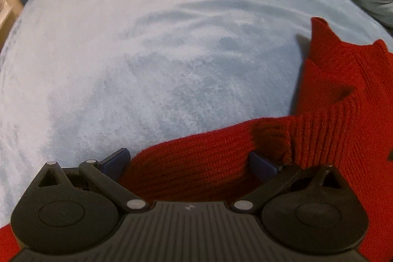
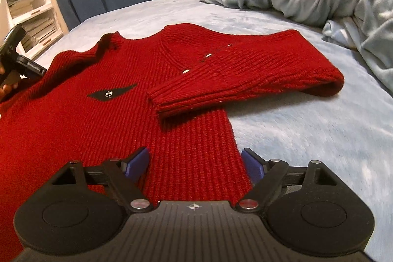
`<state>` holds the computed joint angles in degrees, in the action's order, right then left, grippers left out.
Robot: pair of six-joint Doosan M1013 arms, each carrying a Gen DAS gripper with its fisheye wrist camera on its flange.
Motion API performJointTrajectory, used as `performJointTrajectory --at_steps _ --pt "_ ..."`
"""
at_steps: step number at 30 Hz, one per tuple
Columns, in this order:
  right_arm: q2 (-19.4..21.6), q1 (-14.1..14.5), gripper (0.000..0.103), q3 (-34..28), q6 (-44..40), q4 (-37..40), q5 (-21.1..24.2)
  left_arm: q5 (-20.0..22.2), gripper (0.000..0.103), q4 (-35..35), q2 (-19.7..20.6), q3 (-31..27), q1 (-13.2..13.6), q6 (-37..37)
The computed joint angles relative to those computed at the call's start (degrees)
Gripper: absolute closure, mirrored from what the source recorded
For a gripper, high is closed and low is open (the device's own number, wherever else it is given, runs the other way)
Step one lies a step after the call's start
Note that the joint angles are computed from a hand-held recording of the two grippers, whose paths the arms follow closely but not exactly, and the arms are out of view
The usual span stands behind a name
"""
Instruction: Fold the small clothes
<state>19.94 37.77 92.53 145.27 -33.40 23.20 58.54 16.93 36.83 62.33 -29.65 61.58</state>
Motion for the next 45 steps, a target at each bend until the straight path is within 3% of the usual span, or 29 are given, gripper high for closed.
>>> performJointTrajectory --at_steps 2,3,4,8,10,11,13,14,15,16,18,20,22,26,28,31,35,39,41,42,43,44,45 --pt "0.1 0.1 0.017 0.0 0.4 -1.0 -0.1 -3.0 0.036 -0.1 -1.7 2.2 -0.5 -0.5" --pt "0.2 0.1 0.017 0.0 0.5 -1.3 0.0 -3.7 0.065 0.9 -2.4 2.9 -1.0 -0.9" --pt "0.2 0.1 0.017 -0.1 0.4 -1.4 0.0 -2.8 0.076 3.0 -2.9 3.2 -1.7 -1.7" --pt "0.2 0.1 0.017 -0.1 0.3 -1.2 -0.1 0.5 0.08 12.3 -4.1 3.8 -3.4 -8.1" --pt "0.2 0.1 0.017 -0.1 0.4 -1.1 -0.1 5.9 0.08 20.2 -3.5 2.6 -3.6 -15.6" --pt "0.2 0.1 0.017 -0.2 0.5 -1.2 -0.1 7.9 0.08 19.6 -3.3 1.9 -2.6 -19.7" --pt "0.2 0.1 0.017 -0.1 1.8 -1.9 -0.2 7.0 0.077 13.6 -3.5 2.1 -0.6 -23.5" --pt "0.2 0.0 0.017 -0.1 2.2 -1.8 -0.4 7.3 0.072 14.0 -3.1 2.0 -0.8 -23.5" --pt "0.2 -0.1 0.017 -0.2 1.9 -1.3 -0.4 7.7 0.061 15.7 -2.6 1.8 -1.5 -22.8" --pt "0.2 -0.2 0.017 -0.2 1.7 -1.1 -0.5 9.1 0.037 19.2 -1.7 1.3 -2.6 -22.4" --pt "0.2 -0.3 0.017 -0.2 1.3 -0.7 -0.6 12.1 0.0 25.4 -0.8 0.9 -4.5 -22.4" --pt "0.1 -0.5 0.017 -0.2 0.5 0.5 -0.9 11.6 0.0 31.5 -2.4 3.9 -6.1 -26.9" --pt "0.0 -0.7 0.018 -0.1 -0.2 2.0 -1.3 10.2 0.0 31.8 -5.5 7.6 -6.7 -34.6" --pt "-0.3 -1.2 0.019 0.1 -1.3 4.1 -2.0 10.4 0.0 35.0 -13.6 18.3 -7.8 -61.6" --pt "-0.3 -1.2 0.019 0.1 -1.0 4.0 -1.9 9.7 0.0 32.8 -17.9 24.1 -7.3 -75.1" --pt "-0.2 -1.0 0.019 0.0 -0.1 3.2 -1.6 4.0 0.001 26.9 -23.2 32.0 -5.4 -90.4" --pt "0.1 -0.6 0.018 -0.1 0.7 1.0 -1.1 4.8 0.001 25.4 -25.2 35.4 -4.5 -96.9" --pt "0.3 -0.2 0.017 0.0 1.5 -1.5 -0.9 -3.3 0.0 26.7 -26.9 37.6 -2.0 -103.7" --pt "0.4 -0.2 0.017 0.0 1.8 -2.0 -1.1 -3.3 0.001 23.7 -26.6 36.3 -0.2 -100.1" --pt "0.4 -0.2 0.016 0.0 2.0 -2.4 -1.1 -0.5 0.021 20.7 -25.4 34.3 0.6 -95.8" --pt "0.5 -0.1 0.016 0.0 2.2 -2.8 -1.0 5.1 0.063 18.0 -23.3 30.9 1.0 -88.9" --pt "0.5 0.0 0.016 0.0 2.5 -3.3 -0.9 7.7 0.083 16.2 -22.2 28.6 1.6 -83.4" --pt "0.5 0.0 0.016 -0.1 2.5 -3.5 -0.7 8.6 0.088 14.4 -21.7 27.2 2.0 -80.3"
